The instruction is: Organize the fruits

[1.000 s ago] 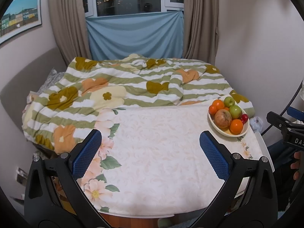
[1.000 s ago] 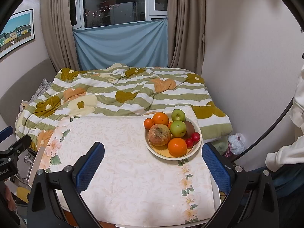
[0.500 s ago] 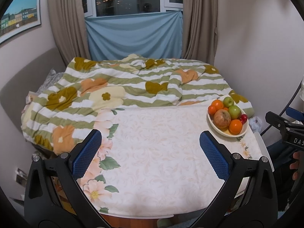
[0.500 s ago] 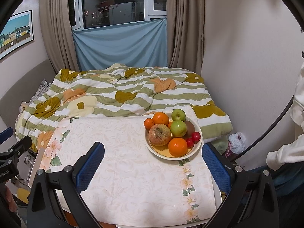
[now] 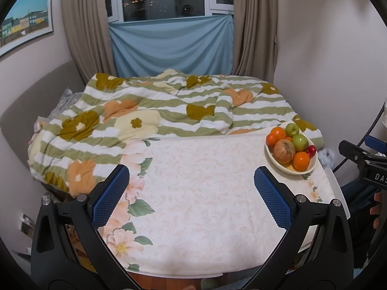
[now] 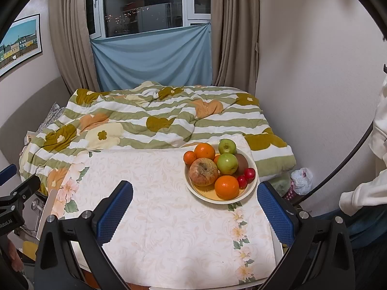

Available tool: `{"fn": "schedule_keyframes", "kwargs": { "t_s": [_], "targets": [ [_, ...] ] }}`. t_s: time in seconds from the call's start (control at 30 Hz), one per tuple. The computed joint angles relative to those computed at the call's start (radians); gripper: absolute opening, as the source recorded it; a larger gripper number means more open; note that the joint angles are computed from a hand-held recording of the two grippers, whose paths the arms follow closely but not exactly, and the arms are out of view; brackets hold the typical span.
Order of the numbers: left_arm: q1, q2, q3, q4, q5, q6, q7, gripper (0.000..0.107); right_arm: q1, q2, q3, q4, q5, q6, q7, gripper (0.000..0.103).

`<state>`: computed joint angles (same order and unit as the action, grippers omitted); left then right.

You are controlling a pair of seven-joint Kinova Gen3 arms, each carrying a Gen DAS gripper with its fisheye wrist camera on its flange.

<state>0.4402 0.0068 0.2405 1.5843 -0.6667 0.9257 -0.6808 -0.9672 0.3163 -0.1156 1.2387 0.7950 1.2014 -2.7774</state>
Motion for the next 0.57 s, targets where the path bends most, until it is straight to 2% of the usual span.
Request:
{"fn": "schedule_keyframes", "kwargs": {
  "t_s": [0.17, 0.27, 0.57],
  "targets": [
    [0.005, 0.005, 0.003, 0.003, -0.023, -0.002, 0.026, 0.103, -0.001, 0.000, 0.001, 0.000, 0.000, 0.000, -0.001, 0.102],
    [0.022, 0.021, 0.007, -0.007, -0.055, 0.029, 0.046, 0.103, -0.002, 0.004, 0.000, -0.006, 0.000, 0.003, -0.002, 0.102],
    [0.029, 0.014, -0.007, 0.015, -0.023, 0.013, 0.023, 0.103, -0.002, 0.010, 0.002, -0.018, -0.013, 0.018, -0.004, 0.102]
  ]
}}
